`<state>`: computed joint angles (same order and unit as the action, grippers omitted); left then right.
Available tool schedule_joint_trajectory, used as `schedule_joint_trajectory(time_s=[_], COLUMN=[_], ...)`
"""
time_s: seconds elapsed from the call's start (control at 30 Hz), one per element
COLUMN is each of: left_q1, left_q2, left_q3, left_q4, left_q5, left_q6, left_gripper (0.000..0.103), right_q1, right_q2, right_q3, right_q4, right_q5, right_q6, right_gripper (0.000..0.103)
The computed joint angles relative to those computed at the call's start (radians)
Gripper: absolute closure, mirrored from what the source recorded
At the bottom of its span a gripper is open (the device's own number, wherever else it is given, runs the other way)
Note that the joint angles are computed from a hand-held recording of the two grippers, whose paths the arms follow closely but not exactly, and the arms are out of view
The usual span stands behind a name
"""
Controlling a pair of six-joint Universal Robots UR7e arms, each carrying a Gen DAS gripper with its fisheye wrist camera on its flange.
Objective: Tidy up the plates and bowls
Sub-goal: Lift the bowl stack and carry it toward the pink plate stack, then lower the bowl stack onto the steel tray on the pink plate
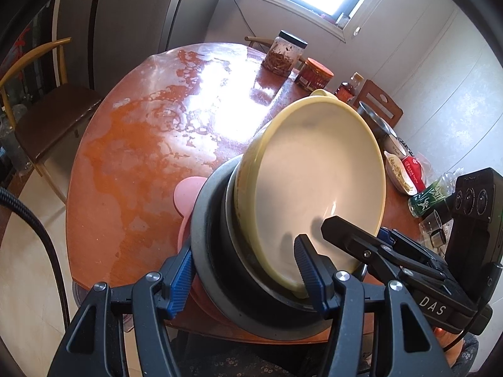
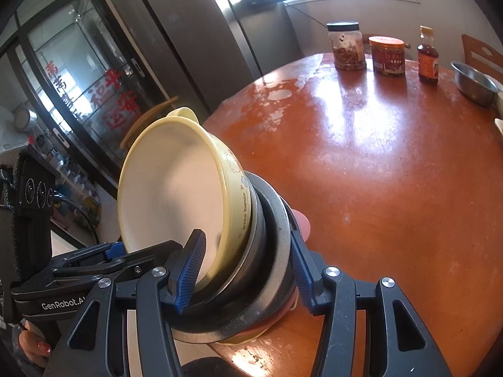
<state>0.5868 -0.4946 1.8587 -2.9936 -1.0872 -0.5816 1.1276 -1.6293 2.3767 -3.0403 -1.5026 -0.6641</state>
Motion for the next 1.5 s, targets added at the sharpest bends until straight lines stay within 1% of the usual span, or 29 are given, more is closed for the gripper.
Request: schedule_joint_trajectory(time_s=[0.1,0.27,0.43,0.53,0.67,0.83,0.97,1.03,1.17,1.2,1.27,1.3,1.4,1.5], left_q1=[0.006,0.002,-0.004,-0.005,-0.017,-0.054,-0.095,-0.107,-0.137,-0.148,-0.156,-0.158,-0.151,-0.141], left_q2=[0.002,0.003,-0.003,-0.003,-0.013,-0.044,-0.074,-0.085,-0.098,-0.100,-0.103,-0.104,-0.105,-0.109], left_q3=[0.001,-0.003,-0.002,-0.004,0.013,0.048,0.089,0.104,0.126,0.133,0.139,0.144,0.155,0.171], left_q4=[-0.003,-0.006,-0.002,0.016,-0.007,-0.014,-0.040,-0.045,-0.014,0.004,0.045,0.058,0.056,0.052], left_q5=[-0.007,0.007,0.035,0.053,0.075,0.151,0.230,0.256,0.328,0.357,0.389,0.396,0.377,0.364], left_q6=[0.004,0.013,0.010,-0.004,-0.008,-0.024,-0.028,-0.026,-0.055,-0.072,-0.101,-0.112,-0.125,-0.137], left_gripper=[0.042,0.042,0.042,0.042,0.042,0.041,0.039,0.039,0.038,0.038,0.038,0.038,0.038,0.038], right_q1=[-0.001,-0.004,-0.018,-0.019,-0.031,-0.048,-0.062,-0.073,-0.098,-0.107,-0.122,-0.127,-0.140,-0.170], right_q2=[0.009,0.010,-0.006,-0.013,-0.032,-0.074,-0.119,-0.146,-0.186,-0.197,-0.211,-0.212,-0.215,-0.227], right_q3=[-0.003,0.000,0.011,0.013,0.025,0.045,0.072,0.088,0.112,0.117,0.126,0.130,0.137,0.141], right_q4=[0.002,-0.012,-0.039,-0.041,-0.047,-0.061,-0.097,-0.114,-0.129,-0.125,-0.120,-0.123,-0.113,-0.073], right_q5=[-0.006,-0.005,0.023,0.020,0.032,0.048,0.061,0.068,0.092,0.101,0.113,0.110,0.105,0.128], right_q6=[0.004,0.007,-0.006,-0.013,-0.016,-0.028,-0.062,-0.077,-0.100,-0.103,-0.116,-0.120,-0.123,-0.117], right_gripper=[0.047,0.046,0.045,0.045,0.043,0.043,0.042,0.042,0.042,0.042,0.042,0.042,0.042,0.042])
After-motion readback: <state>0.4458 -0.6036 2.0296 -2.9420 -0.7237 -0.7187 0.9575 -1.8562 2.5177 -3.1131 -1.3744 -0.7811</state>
